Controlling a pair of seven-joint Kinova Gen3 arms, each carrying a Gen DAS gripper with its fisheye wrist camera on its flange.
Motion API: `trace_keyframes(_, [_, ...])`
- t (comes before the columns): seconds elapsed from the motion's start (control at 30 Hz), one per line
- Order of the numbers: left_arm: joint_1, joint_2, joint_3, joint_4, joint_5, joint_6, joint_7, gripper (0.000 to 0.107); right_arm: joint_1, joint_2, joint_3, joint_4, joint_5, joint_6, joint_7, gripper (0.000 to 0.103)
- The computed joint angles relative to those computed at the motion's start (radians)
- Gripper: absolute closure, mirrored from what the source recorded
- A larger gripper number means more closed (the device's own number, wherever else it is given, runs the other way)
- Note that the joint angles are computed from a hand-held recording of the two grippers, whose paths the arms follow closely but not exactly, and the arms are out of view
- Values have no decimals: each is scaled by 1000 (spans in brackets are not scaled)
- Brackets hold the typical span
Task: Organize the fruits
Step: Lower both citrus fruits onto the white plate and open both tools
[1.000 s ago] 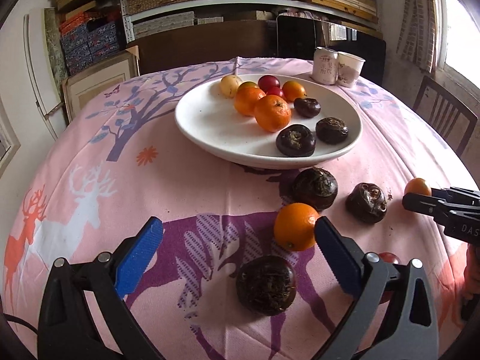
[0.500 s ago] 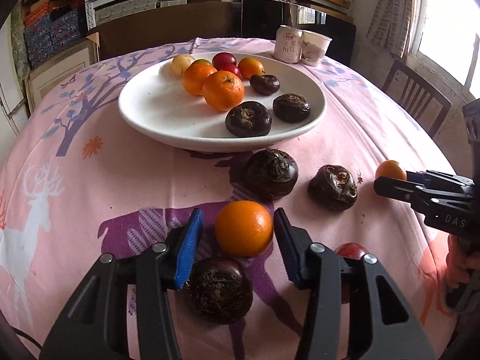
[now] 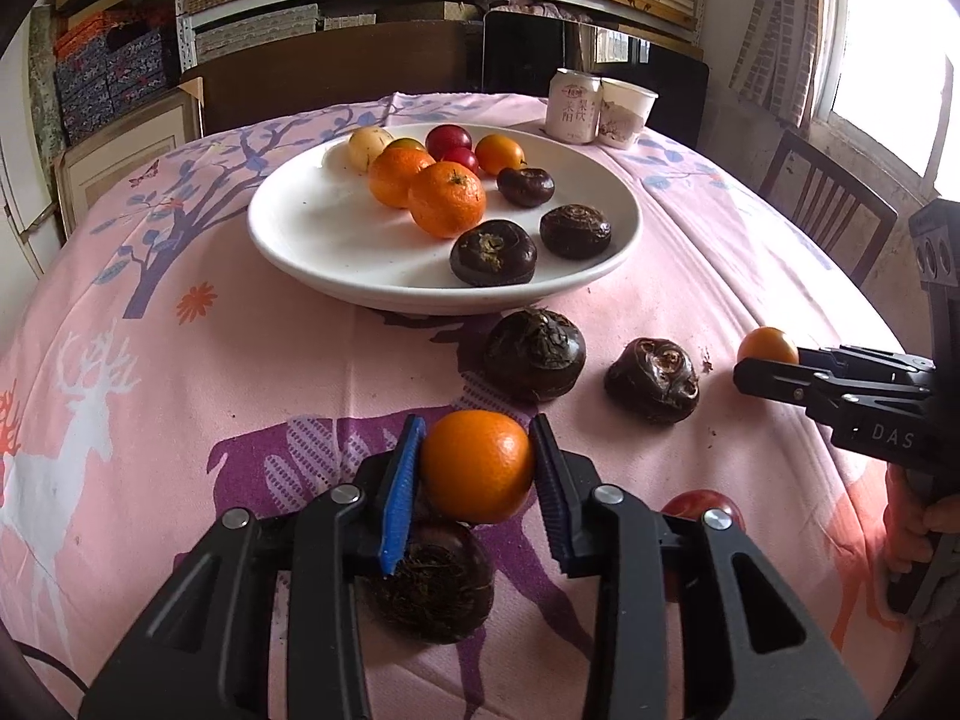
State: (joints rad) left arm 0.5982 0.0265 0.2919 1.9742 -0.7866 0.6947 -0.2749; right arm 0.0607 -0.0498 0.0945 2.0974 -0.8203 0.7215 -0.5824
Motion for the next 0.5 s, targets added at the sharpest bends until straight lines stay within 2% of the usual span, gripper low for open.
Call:
trace_keyframes(0.2, [-9, -56, 27, 25, -92, 28, 123, 72, 13, -23, 30, 29, -103, 14, 106, 65])
trace_keyframes(0.33, [-49, -62, 26, -28, -74, 59, 54, 72, 14, -40, 40, 10, -148, 39, 141, 65])
trace_keyframes(0.4, [-73, -50, 13, -69, -55, 61, -1, 72, 5, -33, 28, -41, -123, 57, 96, 65])
trace_keyframes(0.5, [-100, -23, -10, -118, -44, 45, -48, 72, -28, -22, -14, -118, -76, 25, 7, 65])
